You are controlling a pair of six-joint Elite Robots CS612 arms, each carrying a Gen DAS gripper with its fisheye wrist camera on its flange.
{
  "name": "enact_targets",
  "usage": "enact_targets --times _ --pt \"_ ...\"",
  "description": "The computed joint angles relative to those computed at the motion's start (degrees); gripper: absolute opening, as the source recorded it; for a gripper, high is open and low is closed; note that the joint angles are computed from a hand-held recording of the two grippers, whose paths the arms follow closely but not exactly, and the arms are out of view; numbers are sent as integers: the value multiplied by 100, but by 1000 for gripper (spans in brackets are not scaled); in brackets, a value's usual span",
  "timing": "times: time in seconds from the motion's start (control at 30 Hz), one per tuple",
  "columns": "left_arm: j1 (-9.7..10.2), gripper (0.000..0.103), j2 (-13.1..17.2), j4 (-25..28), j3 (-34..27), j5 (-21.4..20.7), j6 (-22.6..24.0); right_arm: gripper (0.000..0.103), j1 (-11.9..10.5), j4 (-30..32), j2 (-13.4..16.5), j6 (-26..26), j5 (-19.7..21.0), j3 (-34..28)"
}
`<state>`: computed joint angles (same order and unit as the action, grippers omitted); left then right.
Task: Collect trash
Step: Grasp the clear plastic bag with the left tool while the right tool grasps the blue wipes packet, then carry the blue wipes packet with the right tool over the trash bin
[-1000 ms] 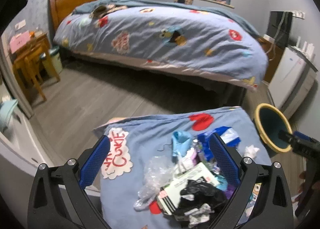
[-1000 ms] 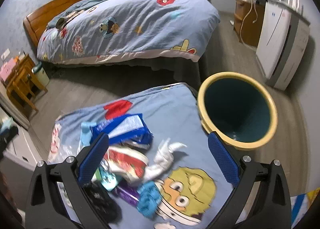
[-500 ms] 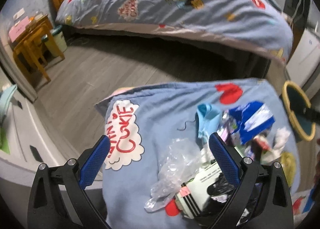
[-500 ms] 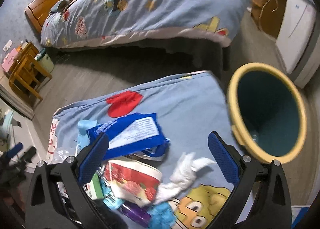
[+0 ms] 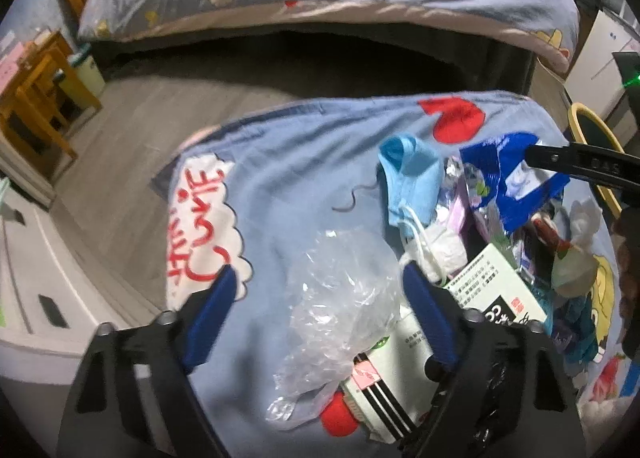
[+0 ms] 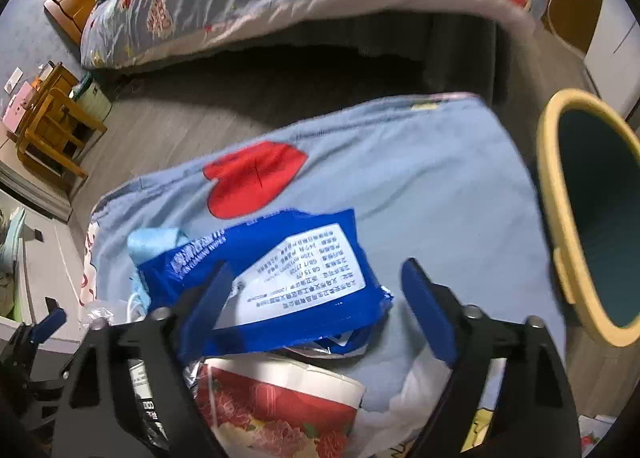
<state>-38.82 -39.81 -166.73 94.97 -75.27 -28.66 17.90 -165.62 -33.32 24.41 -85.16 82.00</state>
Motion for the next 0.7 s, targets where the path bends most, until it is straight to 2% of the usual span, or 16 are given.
enact_targets --times 0.07,0.13,0.2,0.23,0.3,0.37,0.43,0.53,0.6,0.63,0.7 --pt "8 70 34 153 -46 -69 -10 71 -17 -8 24 3 96 -6" --pt "14 55 58 204 -74 -101 15 65 -28 -71 24 59 151 11" --pt "21 41 53 245 -77 -126 21 49 -67 -220 3 290 239 76" --pt "14 38 47 257 -76 -86 25 40 -88 -298 -8 395 297 110" --pt "-9 29 23 211 -50 39 49 29 -118 -430 -45 501 338 184" --pt "-21 26 -8 141 -21 168 50 0 -120 -545 -108 508 230 267" --pt "-38 22 -47 -41 31 279 23 0 -147 -680 -154 572 338 338" --pt "-42 22 -91 -224 81 403 8 0 -119 -762 -245 493 174 420" --pt "-43 22 -124 -355 129 389 -30 0 -138 -837 -304 617 269 523" --pt "-42 22 -136 -396 146 386 -32 1 -150 -800 -316 710 393 544" --pt "-44 22 -149 -456 155 360 -27 13 -154 -706 -339 952 582 591"
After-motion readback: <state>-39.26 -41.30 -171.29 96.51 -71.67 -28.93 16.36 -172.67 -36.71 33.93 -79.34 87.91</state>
